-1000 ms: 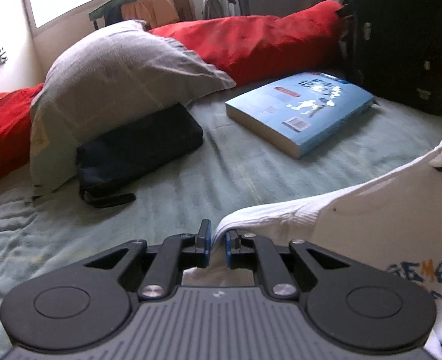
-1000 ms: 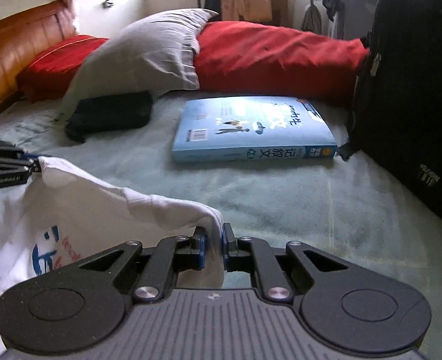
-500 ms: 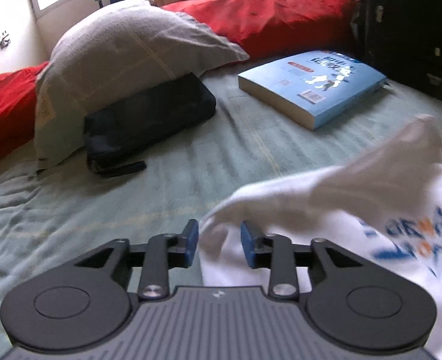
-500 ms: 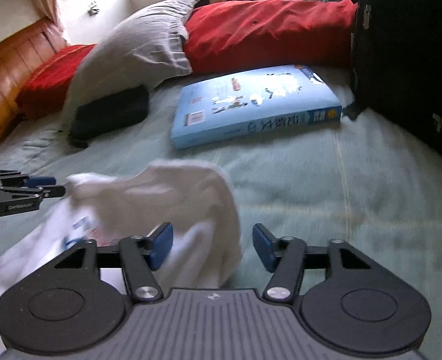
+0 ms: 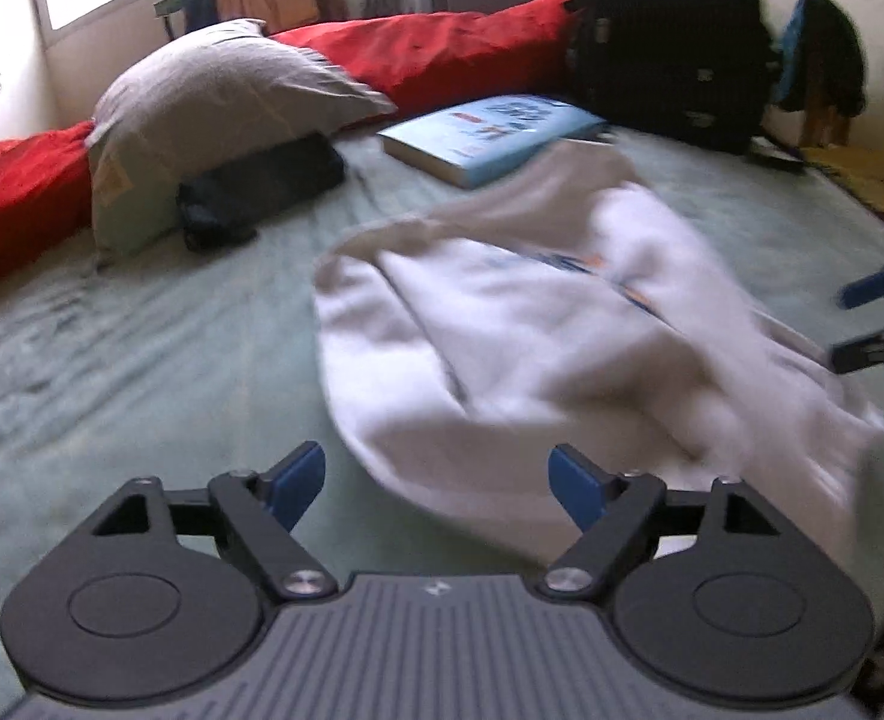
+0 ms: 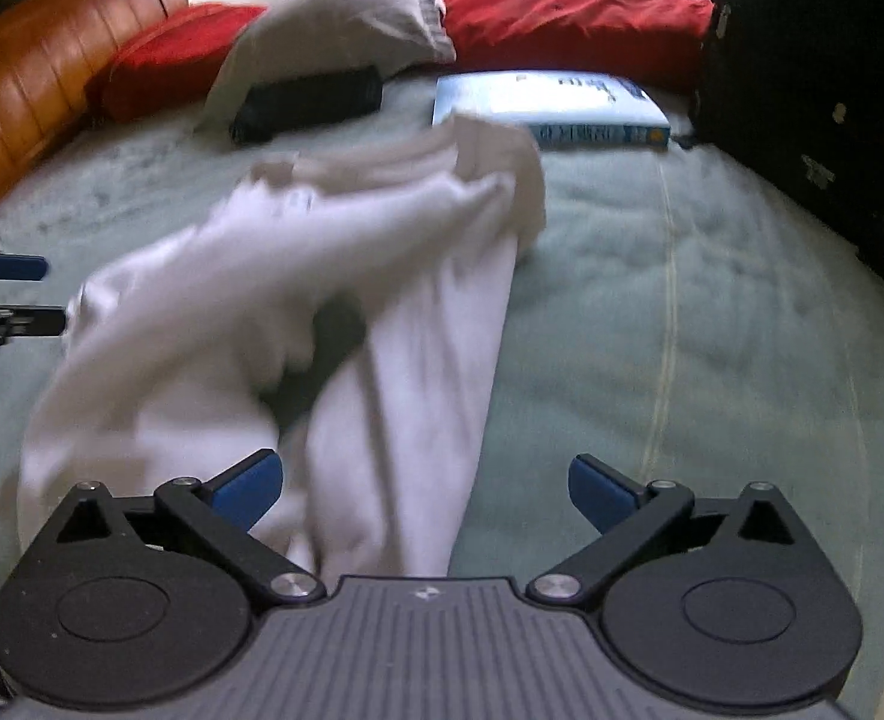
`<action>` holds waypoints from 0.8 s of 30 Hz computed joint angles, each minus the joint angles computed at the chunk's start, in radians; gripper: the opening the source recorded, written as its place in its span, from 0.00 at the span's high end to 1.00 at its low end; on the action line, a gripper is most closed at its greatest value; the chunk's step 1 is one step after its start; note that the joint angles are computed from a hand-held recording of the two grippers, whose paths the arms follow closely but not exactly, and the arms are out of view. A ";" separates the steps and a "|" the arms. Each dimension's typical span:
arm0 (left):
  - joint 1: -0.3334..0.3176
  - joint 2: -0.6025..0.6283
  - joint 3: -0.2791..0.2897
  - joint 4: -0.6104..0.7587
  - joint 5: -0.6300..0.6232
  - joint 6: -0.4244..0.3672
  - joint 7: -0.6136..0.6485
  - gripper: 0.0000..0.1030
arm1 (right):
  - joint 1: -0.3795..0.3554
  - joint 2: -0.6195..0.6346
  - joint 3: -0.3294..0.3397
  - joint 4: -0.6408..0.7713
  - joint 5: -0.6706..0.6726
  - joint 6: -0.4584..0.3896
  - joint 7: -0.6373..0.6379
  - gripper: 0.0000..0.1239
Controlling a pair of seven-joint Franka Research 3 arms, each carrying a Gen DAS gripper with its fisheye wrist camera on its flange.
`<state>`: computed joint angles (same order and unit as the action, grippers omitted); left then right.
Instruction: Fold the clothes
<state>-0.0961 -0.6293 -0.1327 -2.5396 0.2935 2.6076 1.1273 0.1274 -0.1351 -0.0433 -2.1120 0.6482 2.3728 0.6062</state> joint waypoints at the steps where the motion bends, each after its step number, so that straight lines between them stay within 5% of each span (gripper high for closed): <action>1: -0.009 -0.034 -0.014 -0.023 -0.004 -0.006 -0.013 0.20 | -0.003 -0.021 0.003 -0.030 -0.014 0.014 0.013 0.17; 10: -0.102 -0.180 -0.127 -0.101 0.021 -0.084 -0.171 0.17 | -0.001 -0.060 0.011 -0.153 -0.031 0.155 0.206 0.17; 14: -0.123 -0.199 -0.172 -0.110 0.056 -0.111 -0.235 0.17 | 0.015 -0.091 -0.020 -0.192 0.041 0.163 0.181 0.17; 24: -0.195 -0.137 -0.160 -0.112 0.073 -0.099 -0.293 0.17 | -0.034 -0.144 -0.136 -0.224 0.338 -0.162 0.001 0.21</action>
